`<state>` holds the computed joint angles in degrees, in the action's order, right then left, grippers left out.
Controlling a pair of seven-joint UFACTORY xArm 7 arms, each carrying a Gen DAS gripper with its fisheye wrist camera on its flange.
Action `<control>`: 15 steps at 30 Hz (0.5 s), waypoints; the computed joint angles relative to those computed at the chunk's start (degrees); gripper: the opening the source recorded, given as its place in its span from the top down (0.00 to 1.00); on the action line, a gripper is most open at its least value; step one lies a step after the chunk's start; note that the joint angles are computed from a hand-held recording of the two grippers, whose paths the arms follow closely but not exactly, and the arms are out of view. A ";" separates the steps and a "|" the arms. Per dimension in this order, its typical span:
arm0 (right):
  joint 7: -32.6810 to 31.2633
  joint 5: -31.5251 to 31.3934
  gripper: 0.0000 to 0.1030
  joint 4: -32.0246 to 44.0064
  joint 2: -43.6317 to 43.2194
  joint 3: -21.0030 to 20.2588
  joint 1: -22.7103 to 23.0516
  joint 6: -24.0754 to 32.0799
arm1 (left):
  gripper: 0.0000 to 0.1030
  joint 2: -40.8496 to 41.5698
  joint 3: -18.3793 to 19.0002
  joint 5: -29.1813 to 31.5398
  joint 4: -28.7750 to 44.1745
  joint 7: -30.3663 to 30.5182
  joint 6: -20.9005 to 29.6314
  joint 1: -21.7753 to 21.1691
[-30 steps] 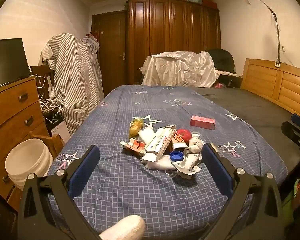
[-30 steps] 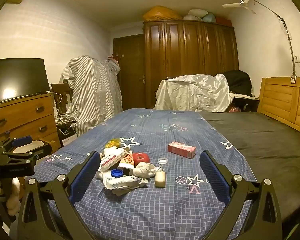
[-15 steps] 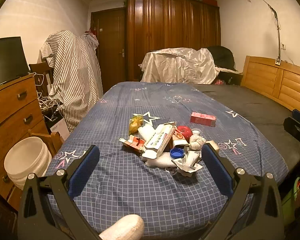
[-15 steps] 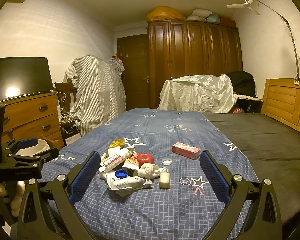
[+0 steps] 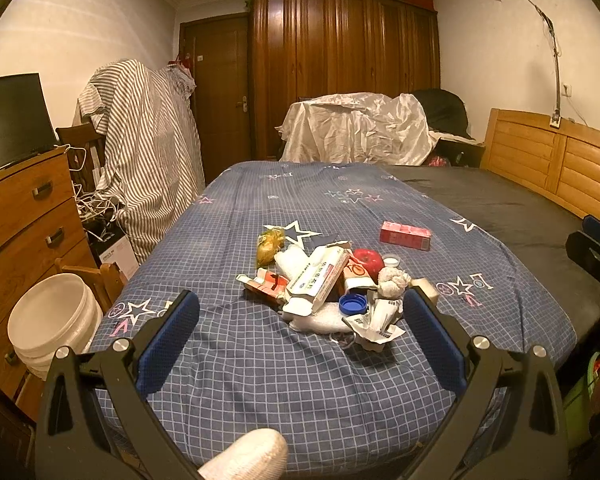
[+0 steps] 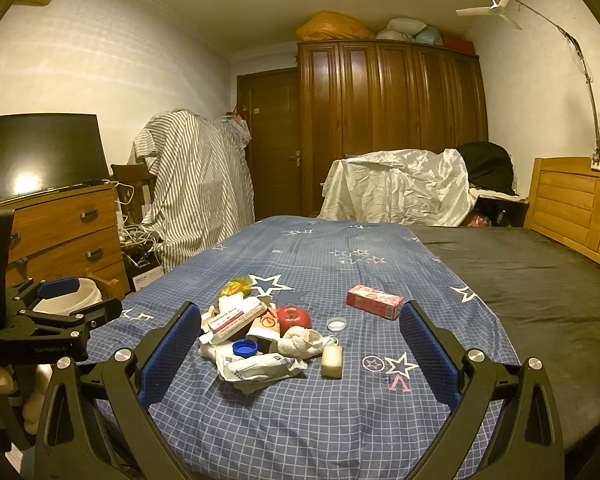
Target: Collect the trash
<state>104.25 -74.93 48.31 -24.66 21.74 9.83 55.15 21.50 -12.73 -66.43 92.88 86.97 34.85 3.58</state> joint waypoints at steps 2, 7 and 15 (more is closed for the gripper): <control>-0.06 0.07 0.04 0.11 0.06 -0.01 0.05 0.02 | 0.05 0.10 0.00 0.17 0.01 -0.08 0.03 -0.07; -0.33 0.06 0.04 0.46 0.33 -0.11 0.15 -0.15 | 0.05 0.33 -0.07 0.45 0.10 -0.16 -0.05 -0.08; -0.57 0.05 0.04 0.59 0.59 -0.45 0.04 -0.91 | 0.05 1.12 -0.14 1.95 0.77 -1.20 -0.10 -0.15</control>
